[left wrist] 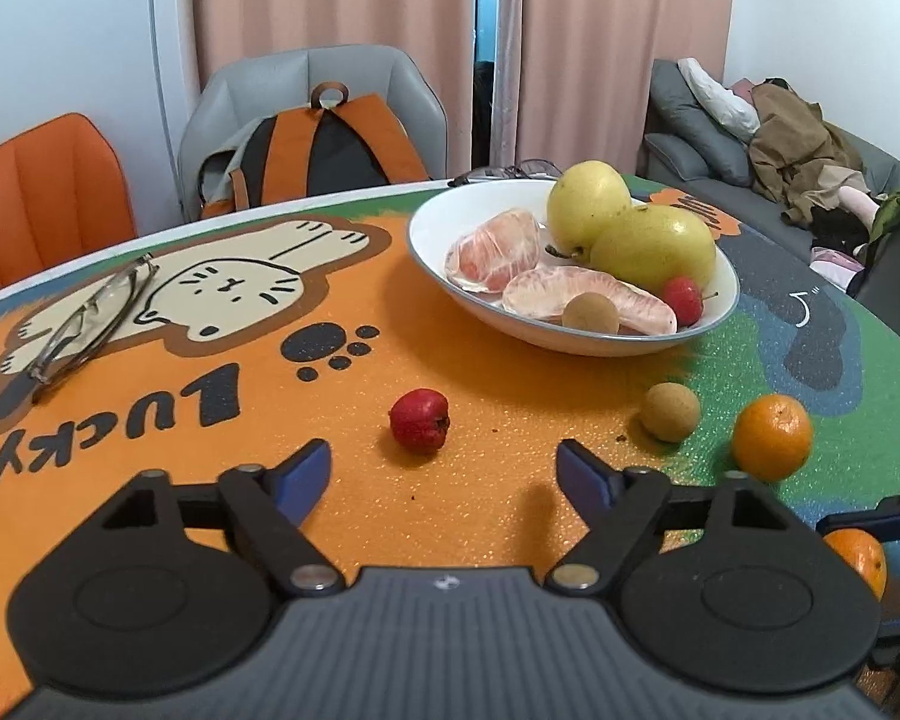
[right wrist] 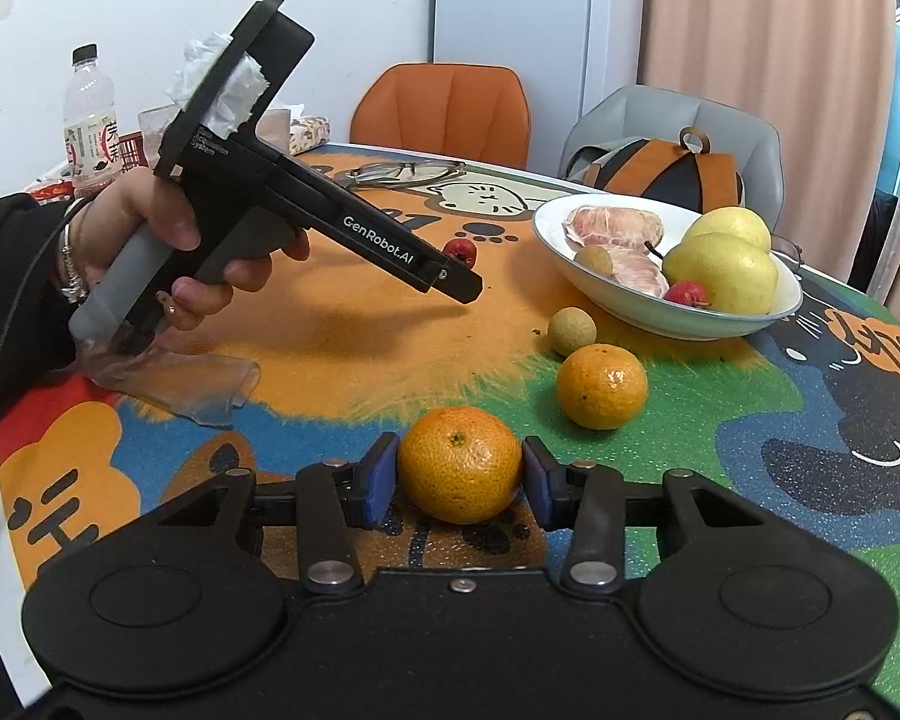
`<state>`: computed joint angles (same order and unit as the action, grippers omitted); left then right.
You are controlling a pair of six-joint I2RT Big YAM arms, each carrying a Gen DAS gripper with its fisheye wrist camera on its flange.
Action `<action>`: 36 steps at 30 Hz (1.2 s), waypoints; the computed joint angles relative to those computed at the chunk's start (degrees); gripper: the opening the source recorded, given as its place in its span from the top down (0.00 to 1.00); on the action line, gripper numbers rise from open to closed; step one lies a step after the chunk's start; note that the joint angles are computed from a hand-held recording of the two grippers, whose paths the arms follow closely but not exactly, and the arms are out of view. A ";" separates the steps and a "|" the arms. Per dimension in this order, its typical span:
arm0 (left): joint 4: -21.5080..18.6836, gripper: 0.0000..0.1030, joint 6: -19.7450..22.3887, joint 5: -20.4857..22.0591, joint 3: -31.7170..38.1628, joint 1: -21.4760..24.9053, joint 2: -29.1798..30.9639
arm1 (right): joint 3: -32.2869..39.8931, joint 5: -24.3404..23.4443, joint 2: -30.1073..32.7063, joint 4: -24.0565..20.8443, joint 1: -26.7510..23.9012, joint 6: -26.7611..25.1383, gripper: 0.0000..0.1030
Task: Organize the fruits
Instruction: 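Move left tool to the small red fruit while right tool approaches a mandarin orange, then close left tool on the red fruit while right tool grips the mandarin orange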
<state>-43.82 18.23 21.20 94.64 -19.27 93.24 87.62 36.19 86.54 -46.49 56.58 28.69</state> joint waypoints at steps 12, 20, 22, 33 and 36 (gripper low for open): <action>-0.04 0.48 -0.27 -1.36 1.84 -0.88 1.94 | -0.01 0.98 -0.15 0.26 0.15 -0.45 0.60; 0.40 0.77 0.44 -0.48 1.93 -1.42 2.05 | -0.11 3.03 -1.27 -0.97 -0.01 0.92 0.60; 0.46 0.77 0.81 -0.53 1.84 -1.50 1.97 | -0.24 4.09 -1.96 -1.01 -0.21 0.93 0.60; 0.28 0.77 1.02 1.08 1.35 -1.49 1.22 | 0.25 5.90 -3.87 1.56 -3.38 -1.09 0.60; 0.62 0.77 1.09 2.32 0.76 -1.39 0.18 | 0.74 5.37 -3.69 1.96 -4.61 -1.17 0.60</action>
<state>-43.20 19.31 23.52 95.40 -20.66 93.42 88.37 41.56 82.85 -44.53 51.97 27.52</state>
